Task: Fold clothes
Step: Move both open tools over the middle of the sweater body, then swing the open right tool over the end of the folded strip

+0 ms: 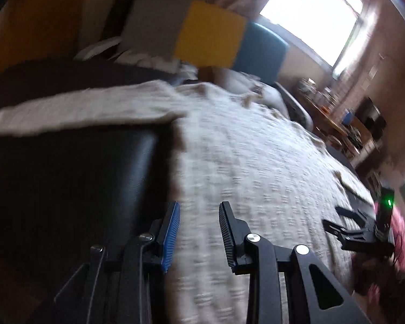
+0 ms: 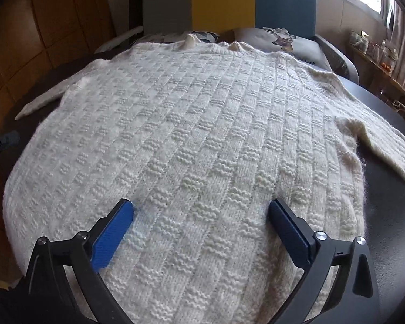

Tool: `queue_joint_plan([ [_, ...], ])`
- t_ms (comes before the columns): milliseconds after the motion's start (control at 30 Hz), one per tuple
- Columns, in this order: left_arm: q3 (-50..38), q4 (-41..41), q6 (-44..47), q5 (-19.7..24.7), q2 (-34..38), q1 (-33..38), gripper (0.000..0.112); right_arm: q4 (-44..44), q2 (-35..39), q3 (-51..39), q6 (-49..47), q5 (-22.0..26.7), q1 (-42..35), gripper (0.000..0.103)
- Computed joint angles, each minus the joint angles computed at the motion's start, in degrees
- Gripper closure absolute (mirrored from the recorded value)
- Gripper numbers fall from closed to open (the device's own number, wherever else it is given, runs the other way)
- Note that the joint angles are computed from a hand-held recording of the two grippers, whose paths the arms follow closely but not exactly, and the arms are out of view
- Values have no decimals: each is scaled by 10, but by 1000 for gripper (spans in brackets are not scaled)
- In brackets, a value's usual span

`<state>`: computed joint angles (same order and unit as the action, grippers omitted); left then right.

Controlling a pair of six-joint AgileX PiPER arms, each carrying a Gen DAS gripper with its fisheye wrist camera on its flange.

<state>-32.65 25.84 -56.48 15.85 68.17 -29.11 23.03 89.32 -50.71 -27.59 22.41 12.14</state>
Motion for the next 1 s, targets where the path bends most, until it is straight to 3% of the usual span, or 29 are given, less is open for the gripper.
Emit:
queue_joint_plan([
  [67, -23, 38, -30, 10, 22, -35, 82, -14, -6, 6, 27, -1, 5, 1],
  [200, -73, -28, 46, 11, 81, -64, 82, -40, 4, -20, 53, 38, 5, 1],
  [300, -120, -62, 78, 23, 133, -77, 82, 47, 1, -22, -27, 57, -24, 1],
  [400, -168, -73, 81, 42, 173, -91, 82, 183, -14, -25, -147, 129, -116, 1],
  [500, -213, -67, 79, 61, 211, -110, 82, 273, -41, -20, -233, 194, -278, 1],
  [567, -237, -72, 90, 71, 232, -119, 82, 311, -35, -44, -258, 246, -383, 1],
  [667, -270, -90, 110, 86, 260, -129, 82, 295, 22, -113, -230, 255, -494, 1],
  [733, -290, -97, 119, 97, 275, -136, 82, 285, 78, -181, -199, 251, -553, 11],
  [867, -330, -83, 123, 126, 305, -146, 82, 237, 209, -337, -64, 260, -597, 58],
  [1000, -354, -103, 142, 135, 324, -136, 82, 224, 311, -454, 42, 272, -618, 59],
])
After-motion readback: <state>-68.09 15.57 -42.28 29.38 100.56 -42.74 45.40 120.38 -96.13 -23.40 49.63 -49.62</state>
